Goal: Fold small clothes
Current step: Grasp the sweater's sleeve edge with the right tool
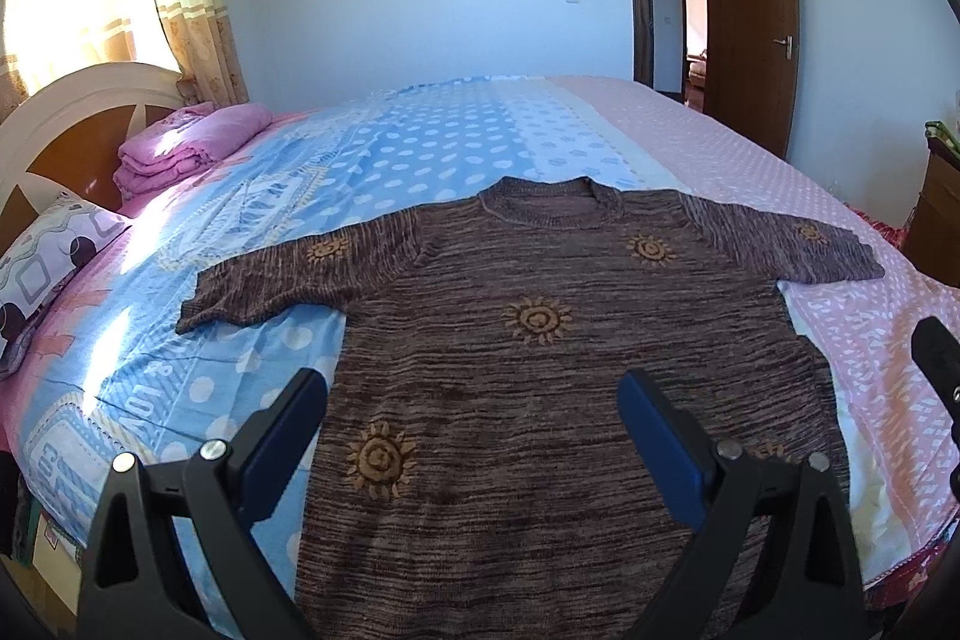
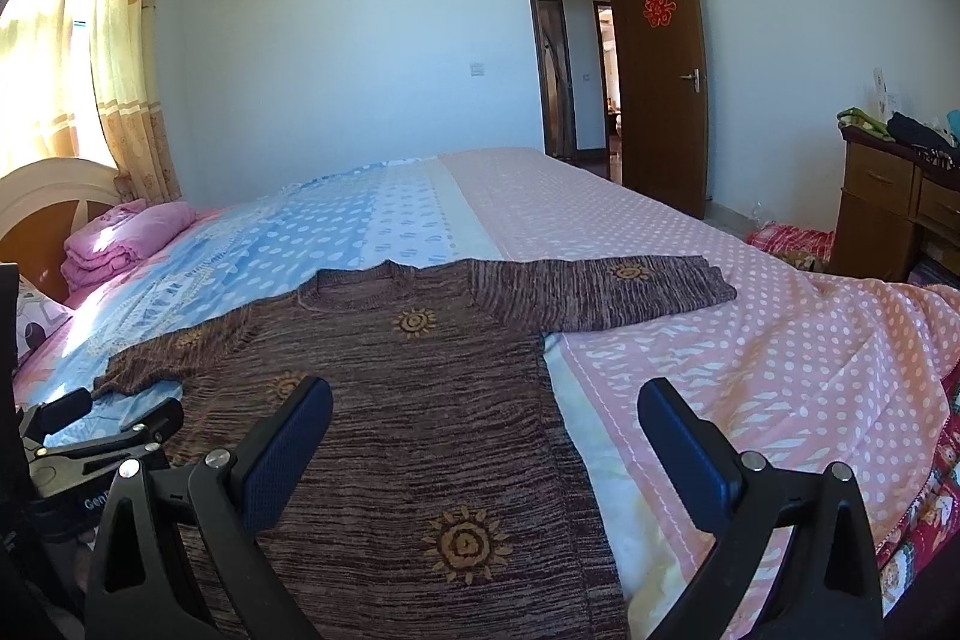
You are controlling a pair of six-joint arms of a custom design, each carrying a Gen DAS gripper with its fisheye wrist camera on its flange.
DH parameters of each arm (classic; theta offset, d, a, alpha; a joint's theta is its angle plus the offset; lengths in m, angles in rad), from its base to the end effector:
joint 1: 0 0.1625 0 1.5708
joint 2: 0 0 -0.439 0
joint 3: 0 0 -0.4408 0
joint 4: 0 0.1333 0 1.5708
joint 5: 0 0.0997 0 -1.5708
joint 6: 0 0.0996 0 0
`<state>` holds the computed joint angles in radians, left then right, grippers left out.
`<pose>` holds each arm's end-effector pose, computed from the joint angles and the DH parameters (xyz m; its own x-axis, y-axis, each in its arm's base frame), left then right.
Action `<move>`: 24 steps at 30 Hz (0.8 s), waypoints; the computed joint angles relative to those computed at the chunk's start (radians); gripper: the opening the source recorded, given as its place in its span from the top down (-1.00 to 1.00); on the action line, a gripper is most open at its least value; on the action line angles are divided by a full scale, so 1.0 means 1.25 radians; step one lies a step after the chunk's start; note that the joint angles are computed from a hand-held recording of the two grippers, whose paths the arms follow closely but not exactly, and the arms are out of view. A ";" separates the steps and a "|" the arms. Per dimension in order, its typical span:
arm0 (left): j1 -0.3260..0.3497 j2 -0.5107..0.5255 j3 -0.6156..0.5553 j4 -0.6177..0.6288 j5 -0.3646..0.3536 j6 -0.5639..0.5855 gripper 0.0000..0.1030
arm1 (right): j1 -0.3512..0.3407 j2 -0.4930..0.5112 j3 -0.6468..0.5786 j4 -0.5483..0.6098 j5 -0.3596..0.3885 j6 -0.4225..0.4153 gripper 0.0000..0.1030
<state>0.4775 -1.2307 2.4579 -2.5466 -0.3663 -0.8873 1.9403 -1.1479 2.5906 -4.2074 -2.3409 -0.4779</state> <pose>-0.2358 -0.3768 0.1020 -0.6407 -0.0768 -0.7640 0.5756 0.6105 -0.5441 0.1823 -0.2936 0.1920 -0.7409 0.1480 0.6552 -0.5334 0.4631 -0.7078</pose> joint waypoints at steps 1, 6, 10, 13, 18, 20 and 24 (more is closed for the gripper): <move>0.014 0.013 -0.007 -0.021 0.000 0.022 -0.93 | -0.018 -0.012 0.001 0.019 0.008 0.007 -0.98; 0.092 0.069 -0.050 -0.190 -0.026 0.202 -0.93 | -0.147 -0.143 0.013 0.137 0.108 0.075 -0.98; 0.162 0.090 -0.093 -0.336 -0.061 0.345 -0.94 | -0.239 -0.263 -0.022 0.245 0.161 0.097 -0.96; 0.217 0.103 -0.137 -0.422 -0.098 0.424 -0.94 | -0.307 -0.340 -0.074 0.344 0.189 0.142 -0.76; 0.295 0.163 -0.201 -0.599 -0.121 0.534 -0.94 | -0.413 -0.369 -0.197 0.535 0.233 0.230 -0.19; 0.328 0.182 -0.223 -0.614 -0.133 0.549 -0.94 | -0.440 -0.338 -0.251 0.583 0.233 0.248 -0.15; 0.368 0.212 -0.246 -0.583 -0.117 0.516 -0.94 | -0.470 -0.264 -0.340 0.635 0.234 0.236 -0.15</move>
